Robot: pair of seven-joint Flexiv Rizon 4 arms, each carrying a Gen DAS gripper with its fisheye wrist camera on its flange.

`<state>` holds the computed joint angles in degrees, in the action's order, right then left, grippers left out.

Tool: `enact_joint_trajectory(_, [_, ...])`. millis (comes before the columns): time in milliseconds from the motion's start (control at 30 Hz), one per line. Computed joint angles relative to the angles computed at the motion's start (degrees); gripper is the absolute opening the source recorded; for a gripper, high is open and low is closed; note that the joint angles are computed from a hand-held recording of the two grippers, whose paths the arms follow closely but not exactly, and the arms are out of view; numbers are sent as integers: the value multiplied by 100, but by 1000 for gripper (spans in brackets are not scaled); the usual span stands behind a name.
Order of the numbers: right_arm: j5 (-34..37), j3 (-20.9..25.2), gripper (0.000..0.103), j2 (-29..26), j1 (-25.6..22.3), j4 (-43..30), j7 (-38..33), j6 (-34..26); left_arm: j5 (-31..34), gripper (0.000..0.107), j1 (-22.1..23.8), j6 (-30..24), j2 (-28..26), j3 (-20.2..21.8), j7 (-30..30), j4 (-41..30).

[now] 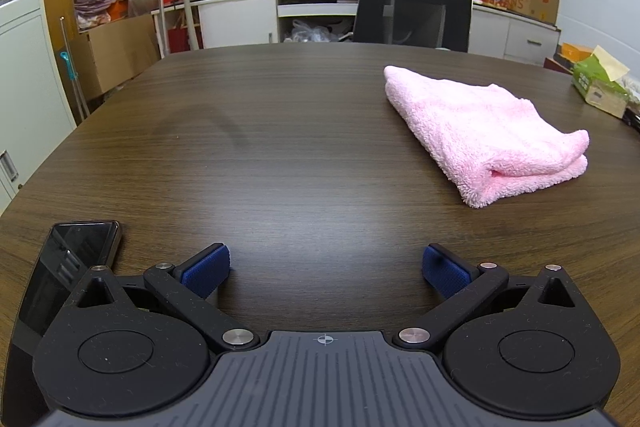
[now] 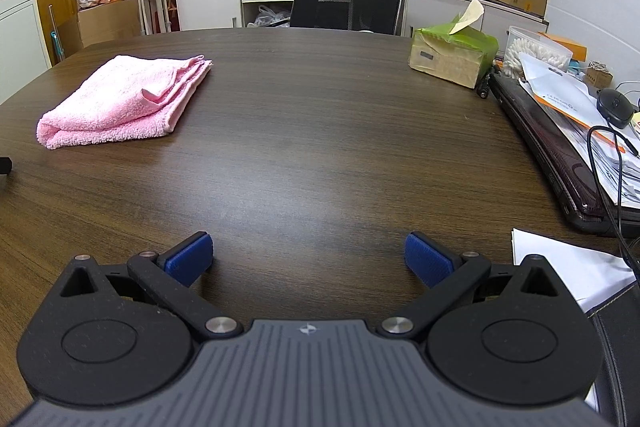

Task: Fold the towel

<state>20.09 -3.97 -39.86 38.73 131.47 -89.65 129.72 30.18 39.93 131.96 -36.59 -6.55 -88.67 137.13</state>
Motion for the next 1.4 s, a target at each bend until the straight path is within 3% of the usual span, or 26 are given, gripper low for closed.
enact_joint_trajectory(1400, [12,6,103,-6,-3,-9,-11,2,-82,103,-101,71,3,99,-17,43])
